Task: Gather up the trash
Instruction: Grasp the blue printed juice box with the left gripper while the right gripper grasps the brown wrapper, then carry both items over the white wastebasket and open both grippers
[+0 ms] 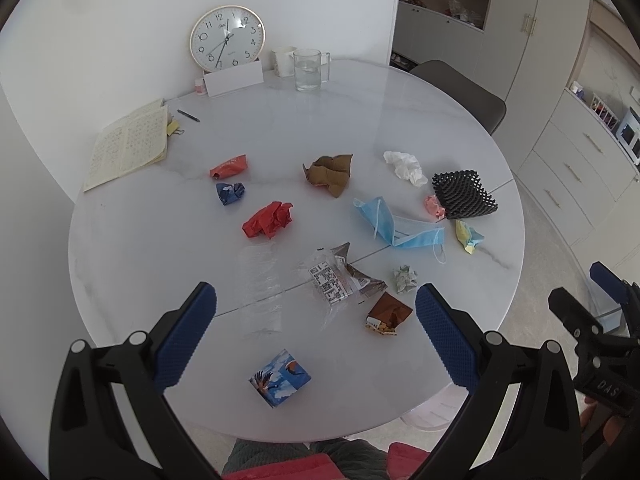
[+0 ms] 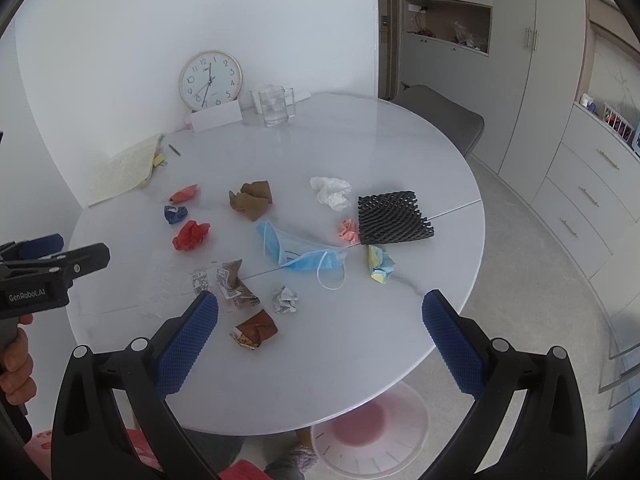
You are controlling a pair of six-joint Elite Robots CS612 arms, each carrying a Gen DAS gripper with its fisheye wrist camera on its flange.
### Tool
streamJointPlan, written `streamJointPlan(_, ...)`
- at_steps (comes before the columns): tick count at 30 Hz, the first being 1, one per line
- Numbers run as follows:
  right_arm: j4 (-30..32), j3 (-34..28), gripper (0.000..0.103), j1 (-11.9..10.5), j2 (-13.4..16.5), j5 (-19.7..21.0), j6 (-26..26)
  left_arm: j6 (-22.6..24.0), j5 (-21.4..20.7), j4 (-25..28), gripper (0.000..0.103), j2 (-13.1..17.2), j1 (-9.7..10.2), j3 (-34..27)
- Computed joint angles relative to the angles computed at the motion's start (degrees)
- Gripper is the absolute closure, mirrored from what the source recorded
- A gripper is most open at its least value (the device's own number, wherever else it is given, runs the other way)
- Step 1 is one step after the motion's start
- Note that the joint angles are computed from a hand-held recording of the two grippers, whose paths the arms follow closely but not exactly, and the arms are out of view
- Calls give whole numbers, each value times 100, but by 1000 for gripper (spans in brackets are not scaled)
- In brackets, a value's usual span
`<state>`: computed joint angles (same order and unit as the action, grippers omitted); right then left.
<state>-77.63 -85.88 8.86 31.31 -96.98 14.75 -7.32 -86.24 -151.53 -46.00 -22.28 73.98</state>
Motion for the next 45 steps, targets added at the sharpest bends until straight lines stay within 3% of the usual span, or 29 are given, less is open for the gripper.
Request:
streamJointPlan(5,22,37,2,-26,58,373,50,302,-451,-4,8,50,158,64)
streamJointPlan(10,320,215,2,27,19,351,-86,605,-657,438,8,129,322,67)
streamJointPlan(13,536,354,2,99,-24,119,-336,875,-1212,739,8,210,478,45)
streamJointPlan(15,590,449,2,154,-47,-116,-378,1336,-1626,844,8,283,547,39)
streamJointPlan(17,666,523,2,187,-73,-250,-284,1997,-1752,1094,8,364,553,-9)
streamJointPlan(19,716,557,2,194,-89,-210,-150,2827,-1750,1445,8,489,536,-116)
streamJointPlan(21,791,601,2,211,-115,-186,-23,3347,-1661,1712,8,630,508,-252)
streamJointPlan(25,990,711,2,269,-173,-403,271,3985,-1554,2132,8,928,488,-593)
streamJointPlan(28,1080,749,2,288,-181,-313,579,4210,-1642,2352,12,1042,521,-784)
streamJointPlan(34,1044,838,2,289,-158,13,1090,4657,-1921,2624,51,1195,560,-993)
streamJointPlan(37,870,934,2,256,-85,377,1213,4911,-2019,2508,53,1162,586,-881)
streamJointPlan(41,777,1295,3,249,-83,464,1244,4931,-2146,2577,54,1171,625,-904)
streamJointPlan(44,637,1575,19,235,-96,596,1260,4820,-2247,2600,54,1155,665,-946)
streamJointPlan(45,621,1677,20,239,-119,591,1278,4785,-2273,2580,54,1156,674,-967)
